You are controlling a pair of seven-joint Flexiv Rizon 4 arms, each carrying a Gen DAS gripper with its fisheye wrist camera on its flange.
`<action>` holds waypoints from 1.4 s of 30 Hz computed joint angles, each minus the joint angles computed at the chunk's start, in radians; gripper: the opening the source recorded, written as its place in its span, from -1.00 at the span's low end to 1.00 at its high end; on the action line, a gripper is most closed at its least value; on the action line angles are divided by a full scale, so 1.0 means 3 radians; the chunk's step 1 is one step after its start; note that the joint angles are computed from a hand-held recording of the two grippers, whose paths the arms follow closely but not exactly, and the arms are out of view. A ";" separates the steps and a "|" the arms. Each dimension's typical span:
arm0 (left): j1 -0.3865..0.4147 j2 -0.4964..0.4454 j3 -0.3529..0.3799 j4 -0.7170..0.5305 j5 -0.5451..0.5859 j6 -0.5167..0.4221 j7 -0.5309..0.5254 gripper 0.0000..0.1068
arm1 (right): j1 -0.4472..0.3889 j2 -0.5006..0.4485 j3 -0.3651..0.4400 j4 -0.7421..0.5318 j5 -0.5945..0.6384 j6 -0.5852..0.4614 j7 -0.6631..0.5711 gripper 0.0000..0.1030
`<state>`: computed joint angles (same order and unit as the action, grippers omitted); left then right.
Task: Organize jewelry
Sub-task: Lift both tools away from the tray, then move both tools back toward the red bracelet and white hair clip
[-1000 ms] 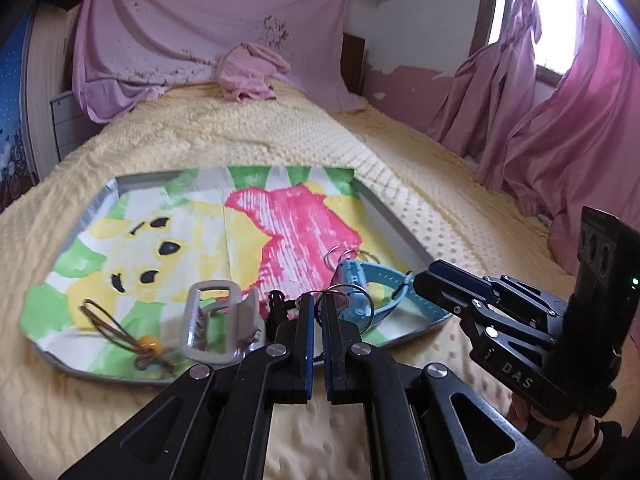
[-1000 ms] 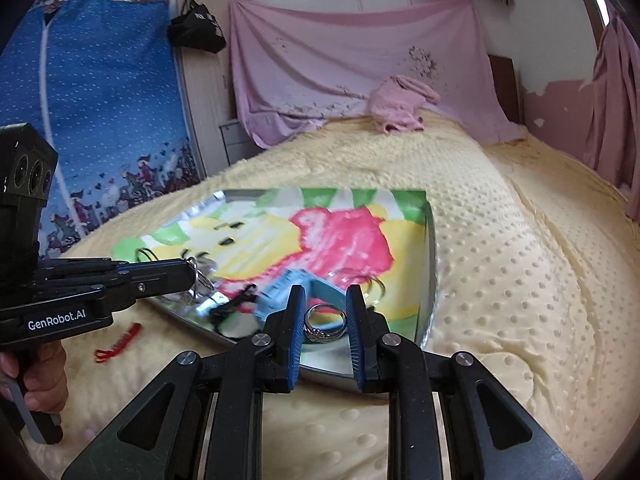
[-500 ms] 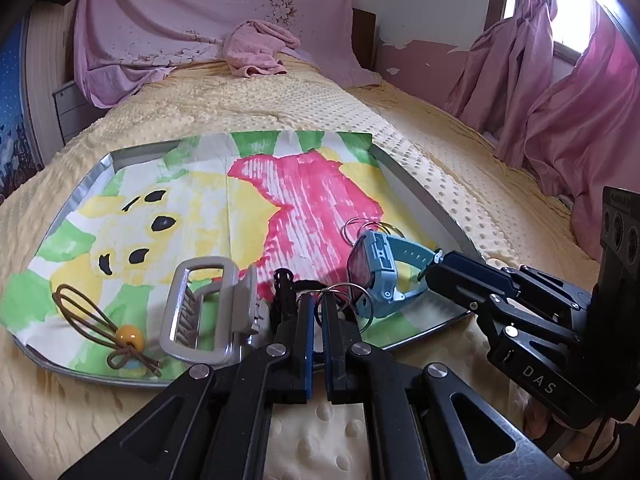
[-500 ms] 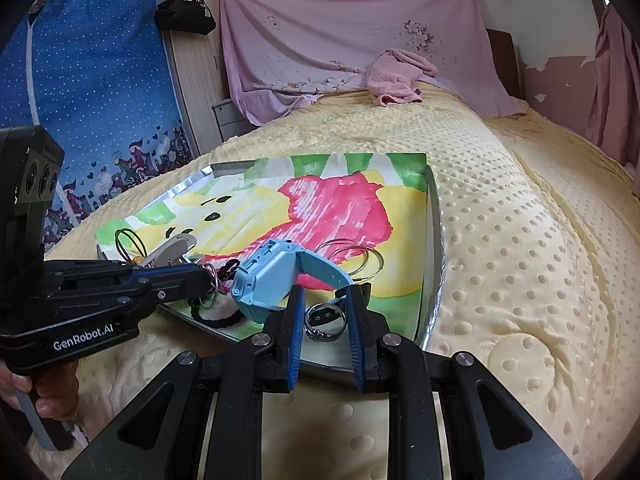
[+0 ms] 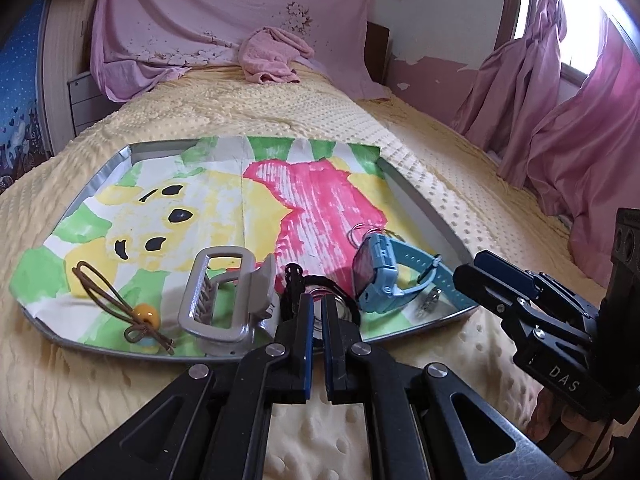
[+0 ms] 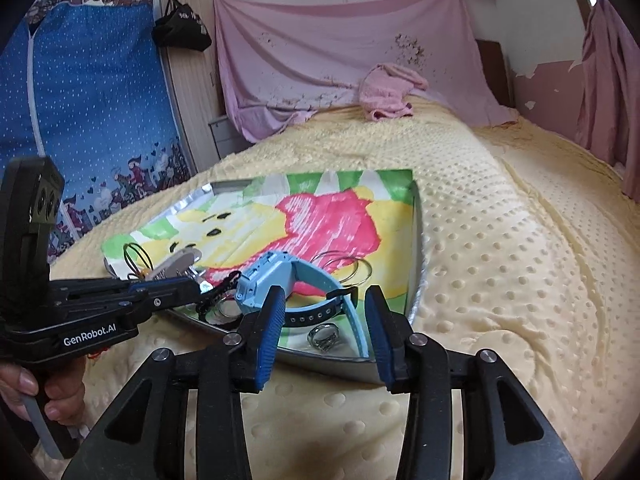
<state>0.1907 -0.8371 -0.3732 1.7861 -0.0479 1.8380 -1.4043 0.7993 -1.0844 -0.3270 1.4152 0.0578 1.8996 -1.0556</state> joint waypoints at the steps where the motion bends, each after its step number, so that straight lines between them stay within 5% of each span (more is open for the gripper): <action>1: 0.0021 0.0005 -0.0027 0.0024 0.0014 0.0045 -0.0012 -0.92 | 0.0036 0.0013 -0.0042 0.0036 0.0042 0.0027 0.0005 -0.25; 10: 0.0220 0.0177 -0.0169 0.0317 0.0320 0.0397 -0.0312 -0.89 | 0.0409 0.0205 -0.0371 0.0423 0.0619 0.0366 -0.0188 0.32; 12: 0.0247 0.0235 -0.0165 0.0386 0.0383 0.0445 -0.0385 -0.72 | 0.0489 0.0259 -0.0415 0.0495 0.0753 0.0418 -0.0277 0.36; 14: 0.0203 0.0315 -0.0077 0.0479 0.0410 0.0580 -0.0479 -0.02 | 0.0589 0.0320 -0.0476 0.0569 0.0886 0.0433 -0.0374 0.40; 16: 0.0115 0.0377 0.0069 0.0582 0.0439 0.0858 -0.0597 0.30 | 0.0667 0.0370 -0.0523 0.0628 0.0997 0.0438 -0.0452 0.44; 21: 0.0108 0.0537 0.0206 0.0740 0.0629 0.1011 -0.0852 0.31 | 0.0838 0.0524 -0.0578 0.0808 0.1252 0.0536 -0.0617 0.46; 31: -0.0281 0.0771 0.0800 0.1226 0.0591 0.1766 -0.1040 0.90 | 0.1152 0.0818 -0.0494 0.1166 0.1782 0.0892 -0.1127 0.89; 42: -0.0379 0.0811 0.1104 0.1750 0.0436 0.2345 -0.0980 0.93 | 0.1360 0.0921 -0.0274 0.1242 0.2369 0.1182 -0.1661 0.94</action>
